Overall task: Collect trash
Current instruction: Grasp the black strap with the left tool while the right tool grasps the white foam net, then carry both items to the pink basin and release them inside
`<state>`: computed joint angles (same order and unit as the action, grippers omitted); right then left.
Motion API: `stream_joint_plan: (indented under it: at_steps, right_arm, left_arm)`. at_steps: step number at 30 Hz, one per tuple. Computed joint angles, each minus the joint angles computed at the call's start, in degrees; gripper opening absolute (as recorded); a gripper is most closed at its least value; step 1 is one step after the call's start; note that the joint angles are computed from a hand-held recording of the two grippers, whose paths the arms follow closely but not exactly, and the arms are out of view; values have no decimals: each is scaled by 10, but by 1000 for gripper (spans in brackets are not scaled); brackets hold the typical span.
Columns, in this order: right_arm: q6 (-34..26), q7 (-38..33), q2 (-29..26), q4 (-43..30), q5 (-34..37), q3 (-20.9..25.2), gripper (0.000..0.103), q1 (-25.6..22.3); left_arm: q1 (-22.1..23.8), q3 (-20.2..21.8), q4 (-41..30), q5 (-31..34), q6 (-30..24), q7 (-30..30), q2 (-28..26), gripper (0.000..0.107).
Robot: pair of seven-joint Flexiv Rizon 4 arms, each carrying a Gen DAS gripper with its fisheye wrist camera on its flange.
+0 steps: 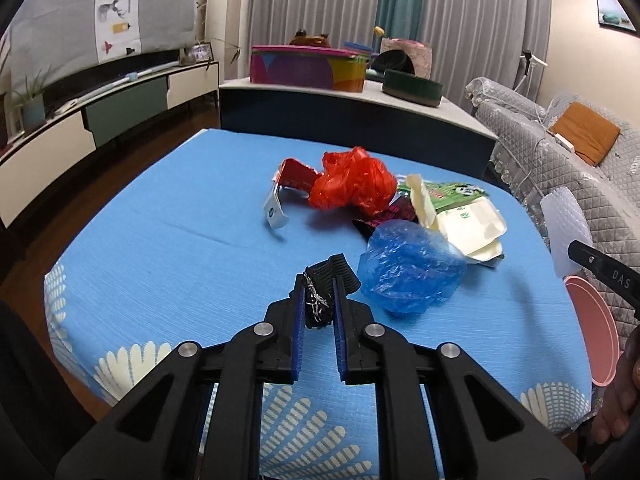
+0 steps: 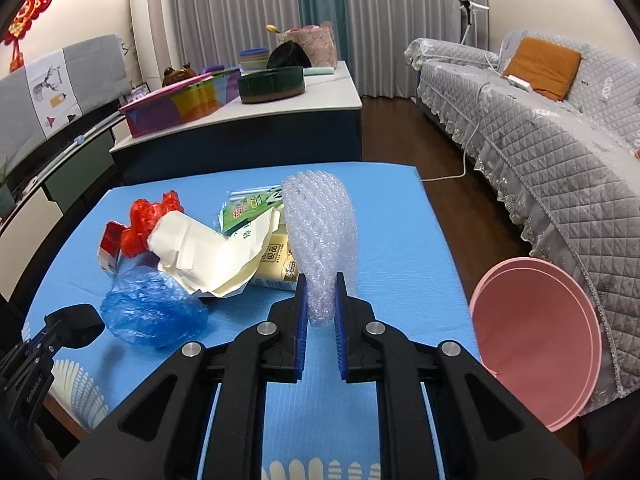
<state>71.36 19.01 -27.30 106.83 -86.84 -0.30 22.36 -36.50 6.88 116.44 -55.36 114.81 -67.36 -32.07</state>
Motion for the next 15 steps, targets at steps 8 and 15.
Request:
stream_joint_plan:
  at_steps: [8,15]
  right_arm:
    - [-17,30,31,25,-31,13,12,-4]
    - [-26,60,65,55,-66,28,12,-27]
  left_arm:
    - [5,-13,14,33,11,1,15,12]
    - [-1,-25,15,43,32,20,26,12]
